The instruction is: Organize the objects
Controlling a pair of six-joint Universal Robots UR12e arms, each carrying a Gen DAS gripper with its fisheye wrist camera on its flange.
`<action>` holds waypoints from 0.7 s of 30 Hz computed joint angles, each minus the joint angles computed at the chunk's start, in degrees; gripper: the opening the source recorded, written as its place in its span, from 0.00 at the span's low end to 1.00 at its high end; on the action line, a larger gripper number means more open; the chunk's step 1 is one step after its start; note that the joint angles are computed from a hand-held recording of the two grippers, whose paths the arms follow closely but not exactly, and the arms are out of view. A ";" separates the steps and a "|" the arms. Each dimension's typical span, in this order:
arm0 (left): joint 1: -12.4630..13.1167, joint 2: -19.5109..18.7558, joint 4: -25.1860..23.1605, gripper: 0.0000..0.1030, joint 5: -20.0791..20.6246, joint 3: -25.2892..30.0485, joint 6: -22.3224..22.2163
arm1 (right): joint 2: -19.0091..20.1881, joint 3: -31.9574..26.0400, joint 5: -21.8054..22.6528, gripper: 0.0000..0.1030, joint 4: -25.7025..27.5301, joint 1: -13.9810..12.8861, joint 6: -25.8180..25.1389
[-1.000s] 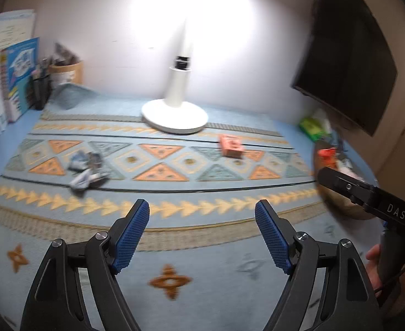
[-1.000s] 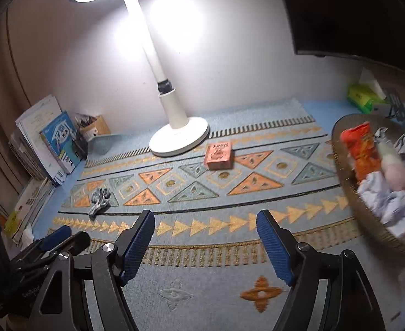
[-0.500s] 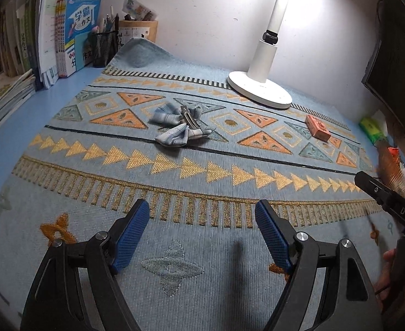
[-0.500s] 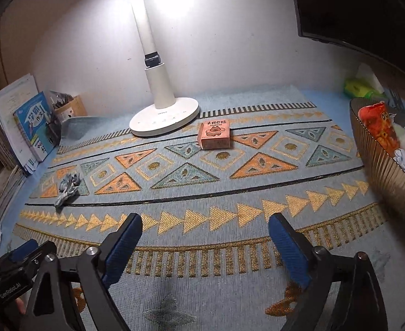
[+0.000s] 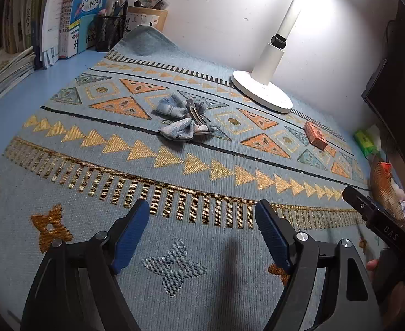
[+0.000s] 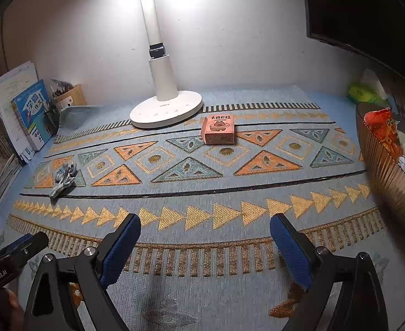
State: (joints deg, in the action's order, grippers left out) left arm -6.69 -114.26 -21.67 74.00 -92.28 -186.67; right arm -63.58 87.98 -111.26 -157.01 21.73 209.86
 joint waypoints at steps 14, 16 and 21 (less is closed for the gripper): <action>1.07 -0.80 -1.67 0.76 -2.69 1.83 -1.91 | -0.25 0.43 2.21 0.92 -0.02 -0.56 1.18; 1.03 -1.73 -1.86 0.76 -0.86 3.76 -2.79 | -0.27 0.38 2.45 0.92 0.48 -0.67 1.75; -0.01 -5.71 -7.62 0.76 3.37 11.27 0.54 | -1.06 0.89 9.43 0.92 0.97 -2.46 3.32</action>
State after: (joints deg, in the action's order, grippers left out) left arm -6.70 -119.97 -29.29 77.37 -81.01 -186.13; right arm -64.64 88.86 -101.83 -156.04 19.27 213.18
